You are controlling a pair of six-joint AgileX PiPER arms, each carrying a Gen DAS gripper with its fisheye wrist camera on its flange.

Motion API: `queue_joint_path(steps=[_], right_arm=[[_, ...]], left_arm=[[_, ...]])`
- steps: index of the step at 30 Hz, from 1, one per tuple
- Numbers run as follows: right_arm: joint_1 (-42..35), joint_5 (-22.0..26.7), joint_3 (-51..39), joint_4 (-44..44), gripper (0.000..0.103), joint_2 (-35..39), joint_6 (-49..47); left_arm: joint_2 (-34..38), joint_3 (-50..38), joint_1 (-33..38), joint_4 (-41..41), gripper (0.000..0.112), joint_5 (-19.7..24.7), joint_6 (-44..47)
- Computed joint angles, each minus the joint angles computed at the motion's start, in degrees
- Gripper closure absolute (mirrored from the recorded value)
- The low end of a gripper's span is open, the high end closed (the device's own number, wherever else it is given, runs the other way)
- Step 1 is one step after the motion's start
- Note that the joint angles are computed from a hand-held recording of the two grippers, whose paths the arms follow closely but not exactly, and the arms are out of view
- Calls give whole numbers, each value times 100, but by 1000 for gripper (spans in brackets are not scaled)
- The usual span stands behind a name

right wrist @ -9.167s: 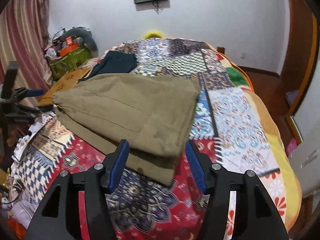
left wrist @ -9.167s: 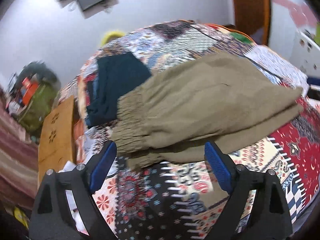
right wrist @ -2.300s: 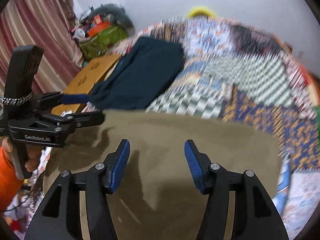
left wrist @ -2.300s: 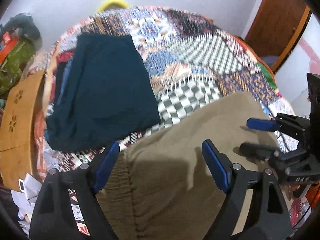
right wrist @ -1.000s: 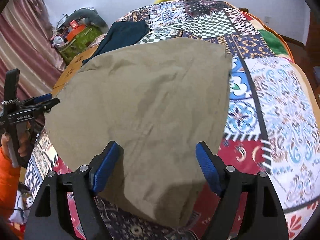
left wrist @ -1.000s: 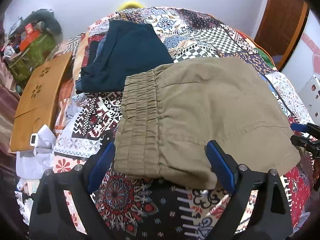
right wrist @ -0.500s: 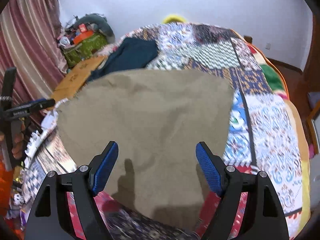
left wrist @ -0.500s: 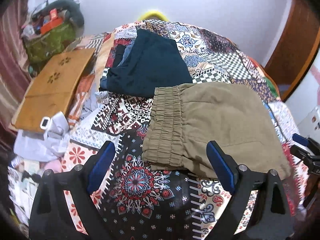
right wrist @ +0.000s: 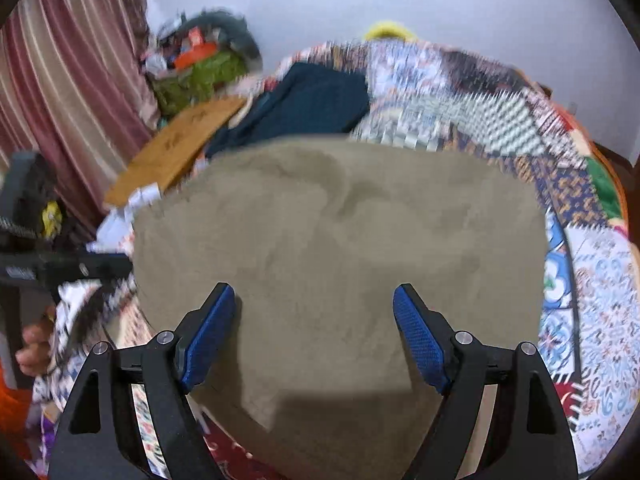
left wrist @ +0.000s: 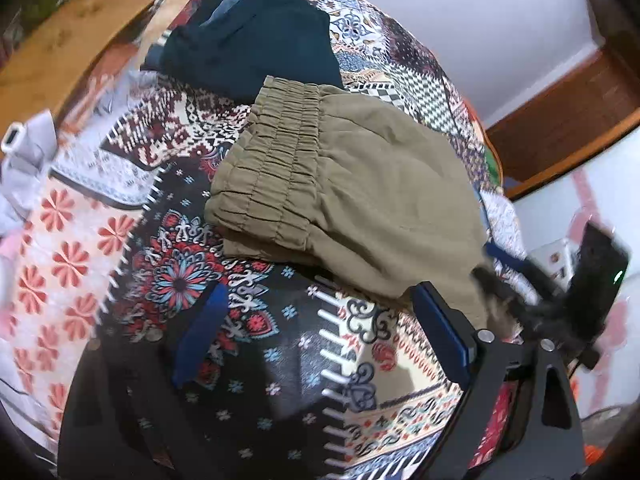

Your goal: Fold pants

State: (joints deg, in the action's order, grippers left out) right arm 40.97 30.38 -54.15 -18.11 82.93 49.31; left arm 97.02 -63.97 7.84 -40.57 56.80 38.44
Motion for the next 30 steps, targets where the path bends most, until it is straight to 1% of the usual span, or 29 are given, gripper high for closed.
queue_joint_path(steps=[1,3,7,10,13,15,16,17,18,20,22,25,26,28,30], right_arm=[[-25,-8,27,89,24,-10,-119],[81,-2,104,-214,24,-69,194],[59,-58,139,-95,24,-73,98],[33,-163,223,-3,24,-109,63],[-9,-231,219,109,24,-90,-15],[-31,-271,240,154,24,-99,-29],[-47,-289,244,181,24,-97,-37],[-71,-313,258,224,24,-108,-40],[-115,-385,294,353,24,-129,-141],[-163,-429,315,466,24,-158,-159],[-151,-380,300,408,24,-175,-38],[-141,-361,381,391,24,-314,73],[-139,-359,429,413,24,-387,72],[-80,-260,517,289,24,-539,238],[2,-112,590,133,24,-665,460]], left_arm=[[85,-55,38,-124,18,72,-4],[403,-288,170,-470,18,393,-14],[1090,-817,338,-938,17,918,-239],[1442,-1110,364,-1144,17,1100,-312],[1621,-1280,373,-1291,18,1153,-432],[1509,-1250,281,-1133,30,868,-519],[1384,-1187,173,-904,45,602,-601],[1265,-1108,94,-679,53,346,-628],[1160,-1004,34,-610,54,162,-578],[897,-738,-27,-557,66,-228,-542],[584,-444,-57,-539,72,-626,-397],[44,-42,-172,-184,77,-1272,-412],[-199,128,-216,49,78,-1518,-478],[-468,334,-277,432,80,-1877,-628],[-916,647,-303,985,81,-2293,-888]])
